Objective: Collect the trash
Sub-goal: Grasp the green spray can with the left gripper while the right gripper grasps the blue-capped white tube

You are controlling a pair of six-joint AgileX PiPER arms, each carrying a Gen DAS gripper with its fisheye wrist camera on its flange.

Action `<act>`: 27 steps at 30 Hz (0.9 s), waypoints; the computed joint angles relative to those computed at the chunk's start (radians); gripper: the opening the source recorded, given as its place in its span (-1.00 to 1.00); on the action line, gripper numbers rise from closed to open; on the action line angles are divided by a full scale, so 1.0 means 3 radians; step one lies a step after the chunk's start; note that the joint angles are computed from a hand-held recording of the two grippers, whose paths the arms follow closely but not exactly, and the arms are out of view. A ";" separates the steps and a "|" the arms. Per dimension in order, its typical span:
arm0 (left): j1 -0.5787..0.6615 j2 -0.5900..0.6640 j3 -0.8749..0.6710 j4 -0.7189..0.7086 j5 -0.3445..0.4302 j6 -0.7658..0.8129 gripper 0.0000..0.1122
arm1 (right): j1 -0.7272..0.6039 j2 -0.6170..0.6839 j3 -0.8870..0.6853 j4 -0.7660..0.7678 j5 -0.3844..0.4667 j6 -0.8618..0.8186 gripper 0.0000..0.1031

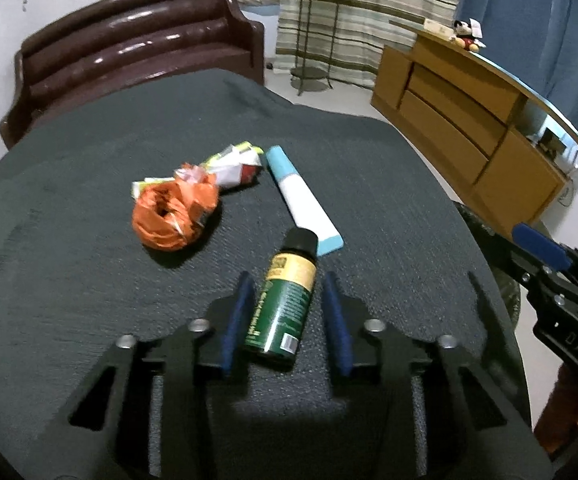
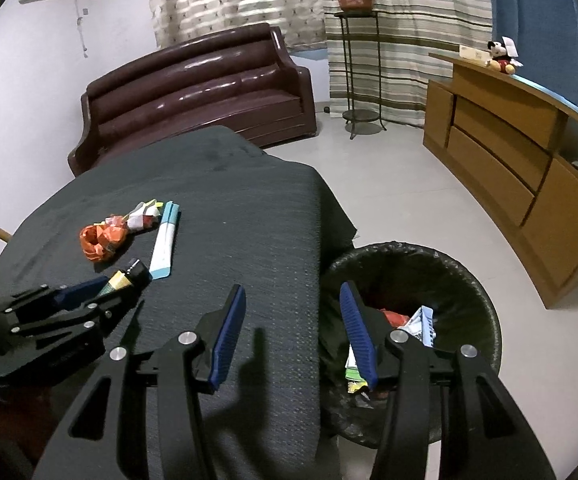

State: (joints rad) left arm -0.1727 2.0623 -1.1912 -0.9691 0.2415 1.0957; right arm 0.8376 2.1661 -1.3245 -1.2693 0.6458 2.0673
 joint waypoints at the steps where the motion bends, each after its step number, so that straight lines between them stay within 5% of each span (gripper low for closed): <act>1: 0.0027 0.0014 -0.0016 -0.0053 0.0076 0.0072 -0.59 | -0.0003 0.0010 -0.0029 0.0026 -0.0006 -0.0049 -0.05; 11: 0.0301 -0.0194 0.0307 -0.1222 0.0194 0.1361 -0.59 | -0.0012 0.0211 -0.0506 0.0329 -0.0020 -0.0632 -0.05; 27: 0.1025 -0.0238 0.0184 -0.1174 0.0191 0.1329 -0.59 | -0.0152 0.1079 -0.2262 0.1575 0.0115 -0.2479 -0.05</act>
